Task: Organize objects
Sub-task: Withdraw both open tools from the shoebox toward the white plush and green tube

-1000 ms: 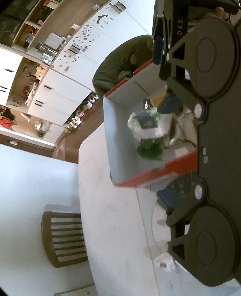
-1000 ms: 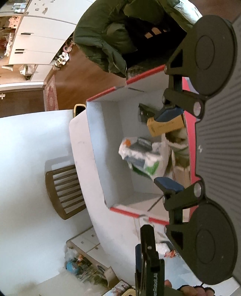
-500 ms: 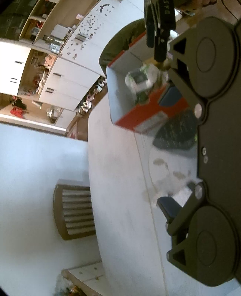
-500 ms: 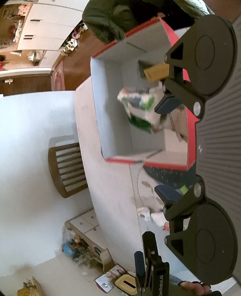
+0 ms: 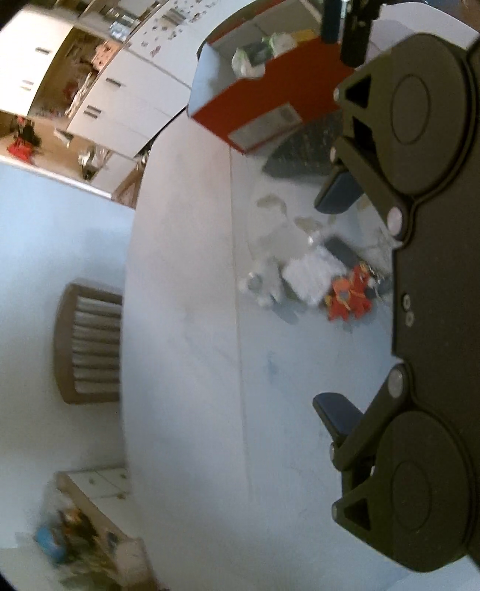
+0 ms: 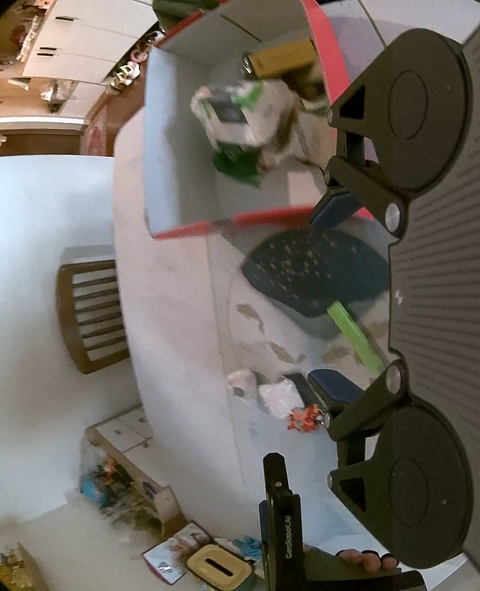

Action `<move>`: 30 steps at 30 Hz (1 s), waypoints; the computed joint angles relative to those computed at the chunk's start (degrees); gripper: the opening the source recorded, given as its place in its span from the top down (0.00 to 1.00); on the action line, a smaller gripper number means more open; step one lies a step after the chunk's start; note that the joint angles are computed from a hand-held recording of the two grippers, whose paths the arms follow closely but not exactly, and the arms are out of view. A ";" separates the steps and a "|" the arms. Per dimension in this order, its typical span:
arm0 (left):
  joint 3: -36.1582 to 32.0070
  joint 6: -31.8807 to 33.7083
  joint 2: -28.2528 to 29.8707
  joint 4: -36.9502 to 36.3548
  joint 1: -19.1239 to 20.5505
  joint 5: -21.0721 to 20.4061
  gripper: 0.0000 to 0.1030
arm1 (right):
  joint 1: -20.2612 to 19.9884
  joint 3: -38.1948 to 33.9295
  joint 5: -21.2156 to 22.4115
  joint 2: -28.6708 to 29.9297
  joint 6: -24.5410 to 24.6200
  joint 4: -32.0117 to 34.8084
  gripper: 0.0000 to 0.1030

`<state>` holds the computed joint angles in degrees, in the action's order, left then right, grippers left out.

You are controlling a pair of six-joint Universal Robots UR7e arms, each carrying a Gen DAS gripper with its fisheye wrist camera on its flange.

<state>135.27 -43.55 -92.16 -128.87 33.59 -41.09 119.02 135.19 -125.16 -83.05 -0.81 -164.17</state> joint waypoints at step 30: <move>5.01 20.73 9.24 -18.36 4.73 -2.27 0.28 | -2.33 -5.19 -4.84 16.90 16.14 4.68 0.41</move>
<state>140.28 -22.82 -82.92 -147.23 38.32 -43.36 116.70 130.00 -130.00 -66.15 15.33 -159.50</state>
